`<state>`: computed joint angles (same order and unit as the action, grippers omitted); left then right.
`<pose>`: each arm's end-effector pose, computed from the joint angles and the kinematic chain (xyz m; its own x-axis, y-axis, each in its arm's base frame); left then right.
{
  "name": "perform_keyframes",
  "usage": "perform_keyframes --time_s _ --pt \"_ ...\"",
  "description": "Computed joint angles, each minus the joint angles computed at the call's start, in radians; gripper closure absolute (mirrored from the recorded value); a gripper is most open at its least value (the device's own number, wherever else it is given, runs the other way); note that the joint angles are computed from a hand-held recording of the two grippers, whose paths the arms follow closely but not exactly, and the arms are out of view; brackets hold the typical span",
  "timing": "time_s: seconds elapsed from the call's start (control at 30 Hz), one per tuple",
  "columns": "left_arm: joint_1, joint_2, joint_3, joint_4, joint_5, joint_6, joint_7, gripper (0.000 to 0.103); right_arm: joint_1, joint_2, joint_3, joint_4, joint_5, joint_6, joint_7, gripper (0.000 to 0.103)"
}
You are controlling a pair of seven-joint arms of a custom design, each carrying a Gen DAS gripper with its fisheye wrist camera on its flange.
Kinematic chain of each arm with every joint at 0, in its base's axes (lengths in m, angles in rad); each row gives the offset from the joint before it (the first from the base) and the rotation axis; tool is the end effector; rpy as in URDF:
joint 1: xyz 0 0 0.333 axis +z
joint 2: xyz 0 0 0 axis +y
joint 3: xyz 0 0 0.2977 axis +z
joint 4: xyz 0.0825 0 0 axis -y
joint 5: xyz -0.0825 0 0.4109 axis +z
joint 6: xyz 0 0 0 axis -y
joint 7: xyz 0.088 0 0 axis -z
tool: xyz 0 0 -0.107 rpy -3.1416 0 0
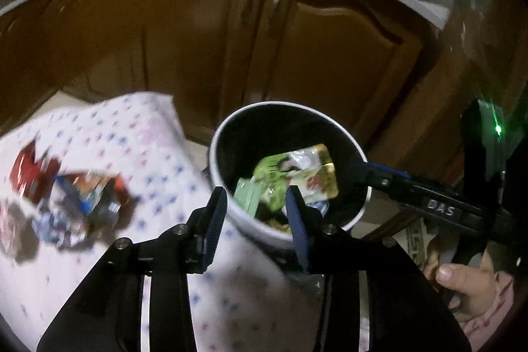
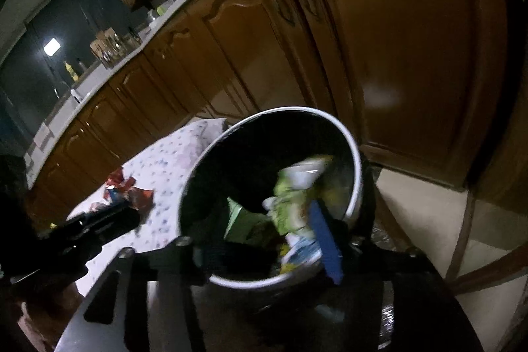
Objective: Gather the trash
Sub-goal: 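Carry the pouch and crumpled paper over the bin and open both tools, then grasp the red-white crumpled wrapper with the left tool while the right tool grasps the blue-orange wrapper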
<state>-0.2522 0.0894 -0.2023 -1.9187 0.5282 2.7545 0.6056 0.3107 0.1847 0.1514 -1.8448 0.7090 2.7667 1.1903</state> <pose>0.5769 -0.3010 0.5005 0.0115 -0.9752 0.2208 -0.7051 -0.1645 -0.6897 0.6172 0.2701 0.4738 0.3819 -0.8366 -0.3927 -0.7607 -0.0432 -0.6477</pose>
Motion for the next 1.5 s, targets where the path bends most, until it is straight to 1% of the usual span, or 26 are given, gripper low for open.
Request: perform_keyframes --time_s 0.03,0.17,0.3,0.33,0.43,0.53,0.57,0.63,0.7,0.87,0.97,1.07,1.17,1.3,1.37,1.5 --pt "0.001 -0.026 0.004 -0.034 0.006 0.010 -0.027 0.065 -0.002 -0.012 0.008 -0.015 0.026 0.009 -0.016 0.036" --pt "0.019 -0.127 -0.002 -0.151 0.058 0.027 -0.134 0.064 0.011 -0.049 0.020 -0.059 0.084 0.027 -0.049 0.032" --pt "0.061 -0.245 -0.030 -0.272 0.131 0.030 -0.272 0.054 0.039 -0.086 0.030 -0.098 0.147 0.049 -0.100 0.024" --pt "0.073 -0.271 -0.040 -0.296 0.146 0.023 -0.305 0.053 0.048 -0.094 0.032 -0.107 0.159 0.059 -0.113 0.023" --pt "0.110 -0.358 -0.066 -0.382 0.181 -0.004 -0.393 0.049 0.077 -0.109 0.037 -0.128 0.174 0.079 -0.131 0.022" --pt "0.133 -0.441 -0.070 -0.475 0.159 -0.003 -0.441 0.045 0.100 -0.112 0.041 -0.139 0.190 0.073 -0.145 0.021" --pt "0.140 -0.466 -0.073 -0.501 0.150 -0.010 -0.450 0.045 0.107 -0.112 0.041 -0.141 0.192 0.071 -0.147 0.020" --pt "0.149 -0.504 -0.076 -0.544 0.133 -0.017 -0.455 0.044 0.121 -0.106 0.045 -0.141 0.183 0.063 -0.140 0.015" --pt "0.158 -0.542 -0.080 -0.580 0.115 -0.029 -0.461 0.038 0.132 -0.097 0.050 -0.137 0.186 0.049 -0.146 0.012" --pt "0.178 -0.627 -0.091 -0.654 0.085 -0.055 -0.477 0.029 0.154 -0.069 0.059 -0.119 0.150 0.027 -0.116 0.011" --pt "0.185 -0.663 -0.087 -0.687 0.067 -0.055 -0.475 0.028 0.161 -0.059 0.068 -0.113 0.152 0.031 -0.119 0.011" --pt "0.189 -0.690 -0.088 -0.712 0.049 -0.060 -0.472 0.027 0.174 -0.048 0.071 -0.105 0.114 0.046 -0.097 0.010" --pt "0.197 -0.703 -0.088 -0.725 0.034 -0.062 -0.468 0.026 0.178 -0.036 0.076 -0.092 0.088 0.043 -0.083 0.010" --pt "0.207 -0.710 -0.084 -0.738 0.020 -0.053 -0.464 0.026 0.176 -0.017 0.085 -0.065 0.094 0.025 -0.077 0.010" --pt "0.212 -0.709 -0.082 -0.740 0.015 -0.049 -0.459 0.026 0.180 -0.006 0.083 -0.051 0.073 0.019 -0.056 0.010" --pt "0.225 -0.699 -0.083 -0.732 0.010 -0.063 -0.454 0.025 0.179 0.012 0.085 -0.027 0.050 0.008 -0.031 0.010"
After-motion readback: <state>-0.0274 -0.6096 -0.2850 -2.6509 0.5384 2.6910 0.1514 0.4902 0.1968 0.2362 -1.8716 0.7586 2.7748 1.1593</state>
